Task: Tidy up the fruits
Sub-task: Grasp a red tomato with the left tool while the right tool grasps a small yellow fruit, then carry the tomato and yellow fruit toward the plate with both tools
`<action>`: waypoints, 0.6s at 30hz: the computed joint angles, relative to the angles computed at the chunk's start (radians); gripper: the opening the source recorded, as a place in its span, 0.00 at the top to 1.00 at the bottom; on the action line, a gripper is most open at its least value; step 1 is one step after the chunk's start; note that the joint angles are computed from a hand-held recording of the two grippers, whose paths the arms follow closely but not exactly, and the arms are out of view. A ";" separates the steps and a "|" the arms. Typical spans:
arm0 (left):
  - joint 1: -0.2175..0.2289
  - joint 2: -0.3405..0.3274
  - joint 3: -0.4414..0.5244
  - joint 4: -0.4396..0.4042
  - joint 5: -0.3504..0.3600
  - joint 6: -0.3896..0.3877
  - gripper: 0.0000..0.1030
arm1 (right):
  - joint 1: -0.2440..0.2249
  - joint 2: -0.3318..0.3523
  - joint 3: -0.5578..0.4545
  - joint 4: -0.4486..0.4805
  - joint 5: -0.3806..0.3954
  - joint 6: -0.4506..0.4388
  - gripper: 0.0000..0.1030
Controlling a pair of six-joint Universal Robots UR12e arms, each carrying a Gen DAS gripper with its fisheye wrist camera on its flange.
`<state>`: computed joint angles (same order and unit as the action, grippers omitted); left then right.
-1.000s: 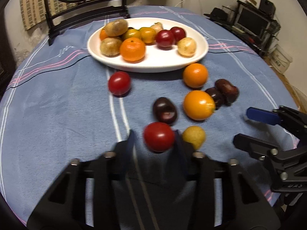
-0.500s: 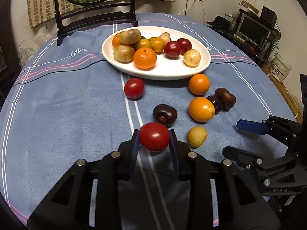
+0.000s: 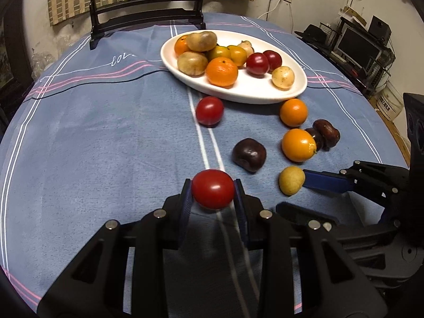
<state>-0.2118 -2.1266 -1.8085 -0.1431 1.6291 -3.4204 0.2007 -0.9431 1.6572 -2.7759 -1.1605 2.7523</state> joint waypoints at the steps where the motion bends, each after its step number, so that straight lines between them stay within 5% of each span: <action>1: 0.002 0.001 -0.002 -0.001 0.001 -0.002 0.70 | 0.000 0.002 -0.003 -0.001 -0.005 0.006 0.57; 7: 0.004 -0.001 -0.004 -0.006 -0.002 -0.008 0.70 | 0.009 0.009 -0.015 -0.007 -0.033 0.015 0.57; 11: 0.001 -0.001 -0.001 -0.007 -0.004 -0.005 0.70 | 0.016 0.016 -0.017 -0.045 -0.079 0.052 0.72; 18: -0.001 0.000 0.001 -0.016 0.003 -0.006 0.70 | 0.008 0.008 0.004 -0.069 -0.071 0.038 0.73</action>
<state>-0.2133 -2.1266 -1.8078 -0.1592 1.6322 -3.4261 0.2089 -0.9347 1.6616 -2.8453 -1.2319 2.7904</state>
